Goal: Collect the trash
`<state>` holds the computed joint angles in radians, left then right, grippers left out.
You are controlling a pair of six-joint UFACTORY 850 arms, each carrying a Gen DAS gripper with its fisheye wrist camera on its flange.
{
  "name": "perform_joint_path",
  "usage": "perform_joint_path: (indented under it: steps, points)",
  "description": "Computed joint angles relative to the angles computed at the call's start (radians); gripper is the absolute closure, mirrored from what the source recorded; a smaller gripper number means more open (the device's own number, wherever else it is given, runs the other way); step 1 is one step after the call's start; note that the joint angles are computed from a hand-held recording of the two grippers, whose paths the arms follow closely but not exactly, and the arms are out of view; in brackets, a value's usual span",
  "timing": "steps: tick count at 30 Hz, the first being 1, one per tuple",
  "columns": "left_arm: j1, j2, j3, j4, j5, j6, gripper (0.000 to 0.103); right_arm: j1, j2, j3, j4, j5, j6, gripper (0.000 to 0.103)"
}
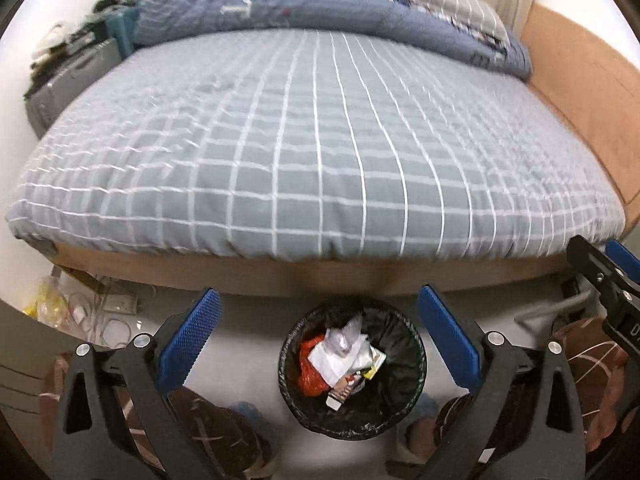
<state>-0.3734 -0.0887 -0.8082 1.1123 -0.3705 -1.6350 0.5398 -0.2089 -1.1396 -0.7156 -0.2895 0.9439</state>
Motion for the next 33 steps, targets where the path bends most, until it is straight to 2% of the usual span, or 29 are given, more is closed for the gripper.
perform_joint_path:
  steps: [8,14,19,33]
  points:
    - [-0.062,0.156,0.048,0.019,-0.089,-0.034,0.006,0.031,0.108,0.051,-0.062,-0.023,0.038,0.008]
    - [-0.109,0.223,0.082,-0.004,-0.126,-0.026,0.006,0.054,0.160,0.095,-0.054,-0.038,0.032,0.008]
    - [-0.132,0.233,0.099,0.002,-0.151,-0.032,0.006,0.067,0.168,0.107,-0.050,-0.039,0.030,0.008]
    - [-0.122,0.228,0.100,-0.001,-0.140,-0.037,0.006,0.061,0.155,0.101,-0.016,-0.036,0.009,0.008]
